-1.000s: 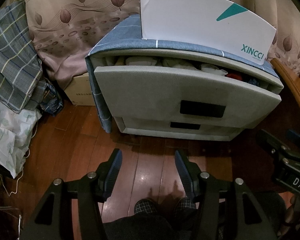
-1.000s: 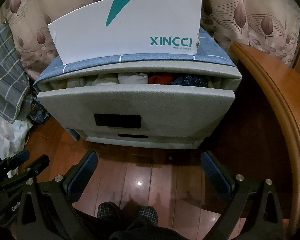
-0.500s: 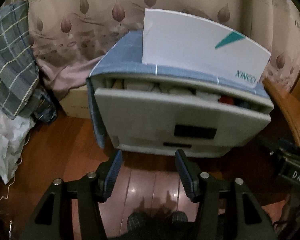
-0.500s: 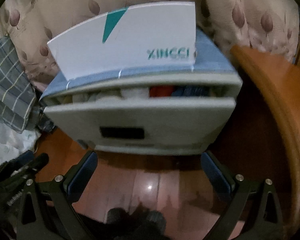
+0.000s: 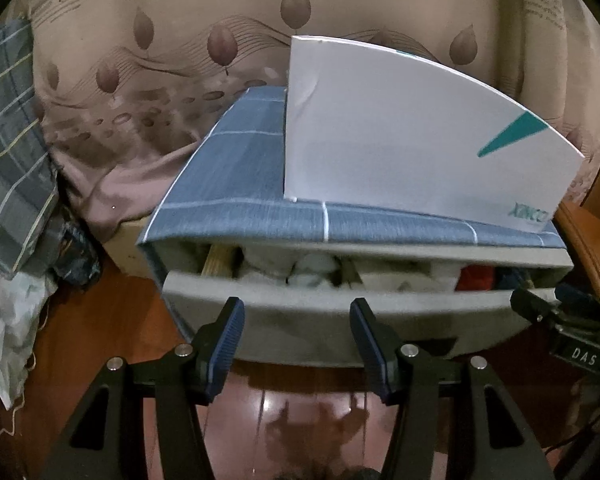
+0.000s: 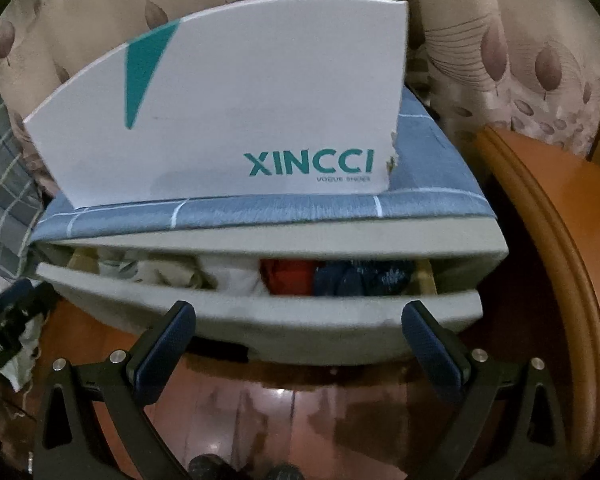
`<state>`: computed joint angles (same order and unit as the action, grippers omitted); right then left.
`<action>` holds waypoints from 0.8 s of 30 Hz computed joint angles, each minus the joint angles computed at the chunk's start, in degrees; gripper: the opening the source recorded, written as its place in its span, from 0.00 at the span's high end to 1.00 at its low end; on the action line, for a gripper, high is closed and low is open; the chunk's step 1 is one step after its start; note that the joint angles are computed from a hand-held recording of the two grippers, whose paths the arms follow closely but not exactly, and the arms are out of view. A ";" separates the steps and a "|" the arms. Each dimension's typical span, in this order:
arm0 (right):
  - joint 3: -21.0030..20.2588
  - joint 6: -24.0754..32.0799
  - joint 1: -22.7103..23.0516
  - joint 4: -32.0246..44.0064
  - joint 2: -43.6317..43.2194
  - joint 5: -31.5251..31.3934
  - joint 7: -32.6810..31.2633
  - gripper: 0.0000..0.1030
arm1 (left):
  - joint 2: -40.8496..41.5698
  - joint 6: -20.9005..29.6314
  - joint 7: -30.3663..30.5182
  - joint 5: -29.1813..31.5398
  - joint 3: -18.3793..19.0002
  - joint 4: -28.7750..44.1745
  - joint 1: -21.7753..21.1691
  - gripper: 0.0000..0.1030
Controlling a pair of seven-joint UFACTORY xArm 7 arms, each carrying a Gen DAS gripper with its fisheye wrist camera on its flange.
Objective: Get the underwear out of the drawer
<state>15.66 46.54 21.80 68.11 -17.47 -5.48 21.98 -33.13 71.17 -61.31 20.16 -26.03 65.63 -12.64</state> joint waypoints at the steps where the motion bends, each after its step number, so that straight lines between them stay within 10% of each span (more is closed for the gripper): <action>1: 0.17 -0.23 -0.11 0.30 0.53 -0.36 0.19 0.01 | 0.79 -0.64 0.26 0.43 0.26 0.19 0.36 0.45; 24: -0.30 -0.39 1.45 4.39 7.72 -2.71 1.79 0.01 | 6.93 -7.15 5.42 0.09 5.03 -1.20 -1.68 0.45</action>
